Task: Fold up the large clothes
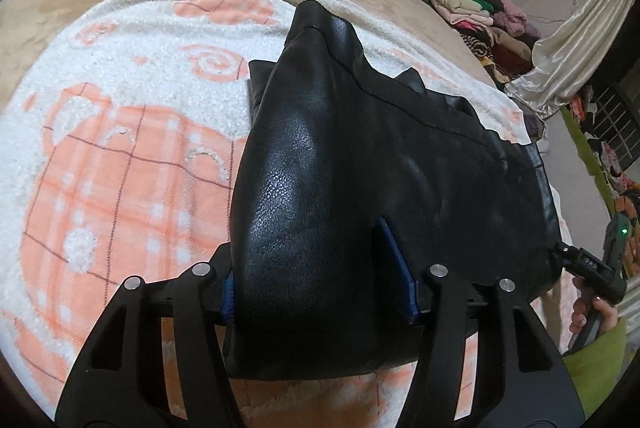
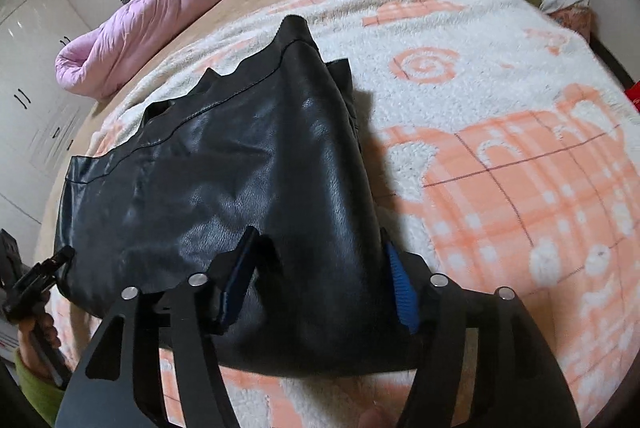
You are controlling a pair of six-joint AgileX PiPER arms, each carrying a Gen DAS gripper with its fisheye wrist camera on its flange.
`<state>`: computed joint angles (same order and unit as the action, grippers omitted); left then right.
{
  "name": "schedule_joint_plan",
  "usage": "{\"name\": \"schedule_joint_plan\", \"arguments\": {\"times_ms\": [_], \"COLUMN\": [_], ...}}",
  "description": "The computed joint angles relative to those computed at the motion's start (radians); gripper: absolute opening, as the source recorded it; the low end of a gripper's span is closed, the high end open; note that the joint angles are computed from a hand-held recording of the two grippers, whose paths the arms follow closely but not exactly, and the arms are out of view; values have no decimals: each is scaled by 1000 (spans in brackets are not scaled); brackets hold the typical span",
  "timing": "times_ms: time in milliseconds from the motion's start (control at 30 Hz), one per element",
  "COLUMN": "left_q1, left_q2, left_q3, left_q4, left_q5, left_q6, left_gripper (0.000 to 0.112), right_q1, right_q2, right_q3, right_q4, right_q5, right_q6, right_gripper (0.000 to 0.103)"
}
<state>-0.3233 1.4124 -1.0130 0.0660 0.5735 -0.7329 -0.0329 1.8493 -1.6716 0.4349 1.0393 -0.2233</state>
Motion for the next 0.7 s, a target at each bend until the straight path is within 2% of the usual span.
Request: {"name": "schedule_joint_plan", "arguments": {"times_ms": [167,267,500,600,700], "left_q1": [-18,-34,-66,-75,-101], "left_q2": [-15,-33,-75,-93,-109], "left_q3": [7,12,28,36,32], "left_q4": [47,80,140,154,194], "left_q5": [17,33,60,69,91], "left_q6": [-45,-76,-126,-142,-176], "left_gripper": [55,56,60,70,71], "right_q1": [25,38,96,125,156], "right_q2": [-82,-135,-218,-234,-248], "right_q3": [80,129,203,217,230], "right_q4": [-41,-63,-134,-137,-146], "right_q5": [-86,-155,-259,-268,-277], "right_q6": [12,35,35,24,23], "right_gripper": [84,92,94,95,95]}}
